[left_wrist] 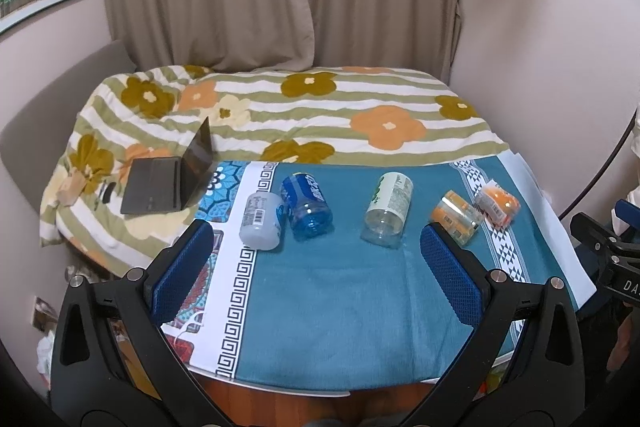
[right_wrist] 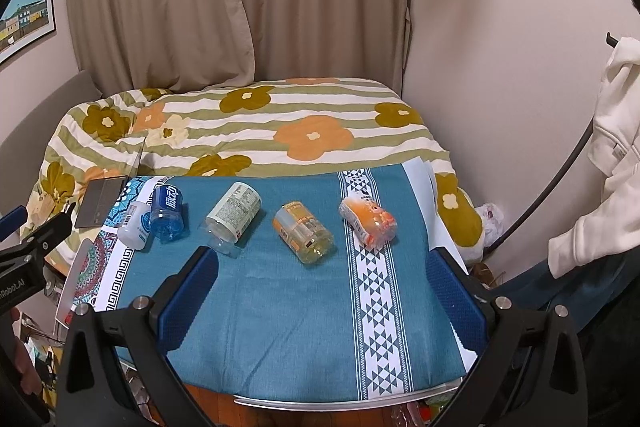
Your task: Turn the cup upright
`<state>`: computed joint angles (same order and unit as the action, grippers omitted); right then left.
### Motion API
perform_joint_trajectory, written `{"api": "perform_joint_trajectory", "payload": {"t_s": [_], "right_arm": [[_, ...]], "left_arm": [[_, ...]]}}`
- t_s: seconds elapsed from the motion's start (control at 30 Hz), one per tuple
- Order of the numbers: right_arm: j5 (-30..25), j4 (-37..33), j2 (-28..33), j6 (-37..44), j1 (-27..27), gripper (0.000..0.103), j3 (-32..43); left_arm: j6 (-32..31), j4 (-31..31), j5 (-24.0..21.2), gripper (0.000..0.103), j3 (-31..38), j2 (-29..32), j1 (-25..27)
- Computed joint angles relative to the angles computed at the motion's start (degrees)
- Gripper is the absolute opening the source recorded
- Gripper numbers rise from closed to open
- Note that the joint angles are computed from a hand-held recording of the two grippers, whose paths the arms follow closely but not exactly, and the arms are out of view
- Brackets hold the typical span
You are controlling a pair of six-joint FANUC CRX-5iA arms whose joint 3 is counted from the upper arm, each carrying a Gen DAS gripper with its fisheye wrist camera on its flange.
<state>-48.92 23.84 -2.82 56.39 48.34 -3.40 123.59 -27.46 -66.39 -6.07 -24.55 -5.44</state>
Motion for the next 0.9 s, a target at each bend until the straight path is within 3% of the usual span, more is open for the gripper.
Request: {"api": "perform_joint_trajectory", "payload": {"t_s": [0.9], "right_arm": [[-0.1,0.3,0.1,-0.2,0.3,0.103,0.2]], "left_arm": [[-0.5,2.0,0.6,0.103,-0.3,0.3,1.7]]}}
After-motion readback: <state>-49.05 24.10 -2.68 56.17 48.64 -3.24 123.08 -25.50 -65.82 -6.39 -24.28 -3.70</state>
